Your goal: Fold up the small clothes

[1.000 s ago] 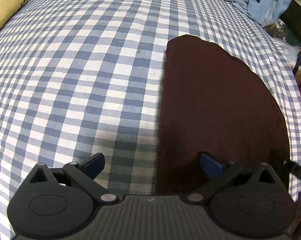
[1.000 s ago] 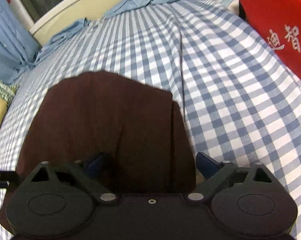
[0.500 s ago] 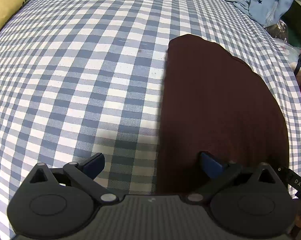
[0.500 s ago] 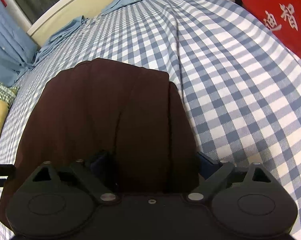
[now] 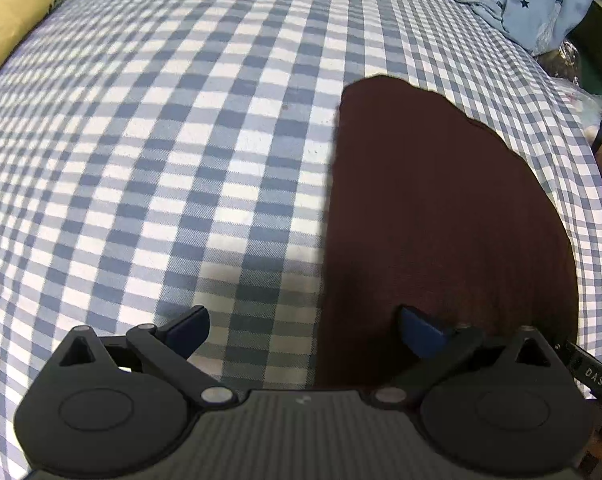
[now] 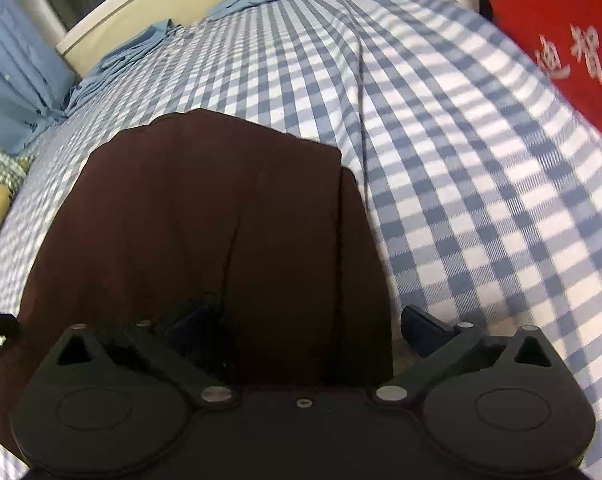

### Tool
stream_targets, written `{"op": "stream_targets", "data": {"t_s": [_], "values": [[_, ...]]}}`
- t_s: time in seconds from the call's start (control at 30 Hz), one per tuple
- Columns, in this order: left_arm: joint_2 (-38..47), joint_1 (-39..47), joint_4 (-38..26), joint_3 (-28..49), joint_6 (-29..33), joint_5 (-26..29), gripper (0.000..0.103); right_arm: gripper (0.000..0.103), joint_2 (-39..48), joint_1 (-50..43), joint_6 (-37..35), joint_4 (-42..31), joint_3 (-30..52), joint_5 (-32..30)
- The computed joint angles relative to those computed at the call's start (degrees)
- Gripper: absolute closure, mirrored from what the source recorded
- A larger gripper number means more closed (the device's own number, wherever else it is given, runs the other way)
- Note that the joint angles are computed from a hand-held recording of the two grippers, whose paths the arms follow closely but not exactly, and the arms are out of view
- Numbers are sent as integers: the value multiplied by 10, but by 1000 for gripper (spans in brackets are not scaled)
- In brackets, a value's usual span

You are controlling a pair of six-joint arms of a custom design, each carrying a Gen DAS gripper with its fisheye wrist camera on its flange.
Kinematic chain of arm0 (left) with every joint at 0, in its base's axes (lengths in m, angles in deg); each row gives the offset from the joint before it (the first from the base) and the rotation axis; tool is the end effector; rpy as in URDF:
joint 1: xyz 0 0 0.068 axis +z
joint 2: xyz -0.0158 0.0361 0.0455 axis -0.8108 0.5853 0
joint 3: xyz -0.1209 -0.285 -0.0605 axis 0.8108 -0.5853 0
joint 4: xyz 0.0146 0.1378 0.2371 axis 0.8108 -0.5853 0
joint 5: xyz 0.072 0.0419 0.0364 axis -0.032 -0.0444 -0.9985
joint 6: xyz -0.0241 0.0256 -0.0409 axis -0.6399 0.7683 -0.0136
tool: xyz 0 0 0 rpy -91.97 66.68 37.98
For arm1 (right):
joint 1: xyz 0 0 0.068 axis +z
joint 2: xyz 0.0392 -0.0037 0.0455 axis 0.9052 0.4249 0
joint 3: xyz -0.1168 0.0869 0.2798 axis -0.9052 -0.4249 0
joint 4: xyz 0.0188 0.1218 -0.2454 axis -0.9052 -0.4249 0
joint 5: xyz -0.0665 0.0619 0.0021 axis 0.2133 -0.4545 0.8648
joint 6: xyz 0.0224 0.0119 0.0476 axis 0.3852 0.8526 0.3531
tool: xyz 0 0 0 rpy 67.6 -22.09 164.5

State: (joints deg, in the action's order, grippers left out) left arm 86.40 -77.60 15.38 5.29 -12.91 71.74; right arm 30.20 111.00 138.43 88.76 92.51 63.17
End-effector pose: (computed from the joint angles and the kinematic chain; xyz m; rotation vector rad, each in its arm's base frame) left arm 0.2149 -0.0904 0.2266 -0.4010 2.7568 -0.1903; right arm 0.1984 0.1908 0.1228 0.1894 2.5385 0.2546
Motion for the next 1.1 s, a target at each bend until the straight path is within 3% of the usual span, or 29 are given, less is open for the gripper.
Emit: {"op": "stream_targets", "data": {"t_s": [0.1,0.23,0.47,0.6,0.73,1.1], "values": [[-21,14,28,-14,3,29,1,1,2,4,-3,-16,13,11],[-12,49,48,-13,27,89,1,1,2,9,11,19,1,36],[46,58,66,18,127,70,1,1,7,-19,-9,75,-14,3],[99,63,91,32,173,86,1,1,24,-41,-6,92,-13,-33],[138,60,120,32,170,103,0,0,46,-50,7,74,3,-68],[191,93,166,16,157,168,0,2,64,-47,-21,30,42,-77]]}}
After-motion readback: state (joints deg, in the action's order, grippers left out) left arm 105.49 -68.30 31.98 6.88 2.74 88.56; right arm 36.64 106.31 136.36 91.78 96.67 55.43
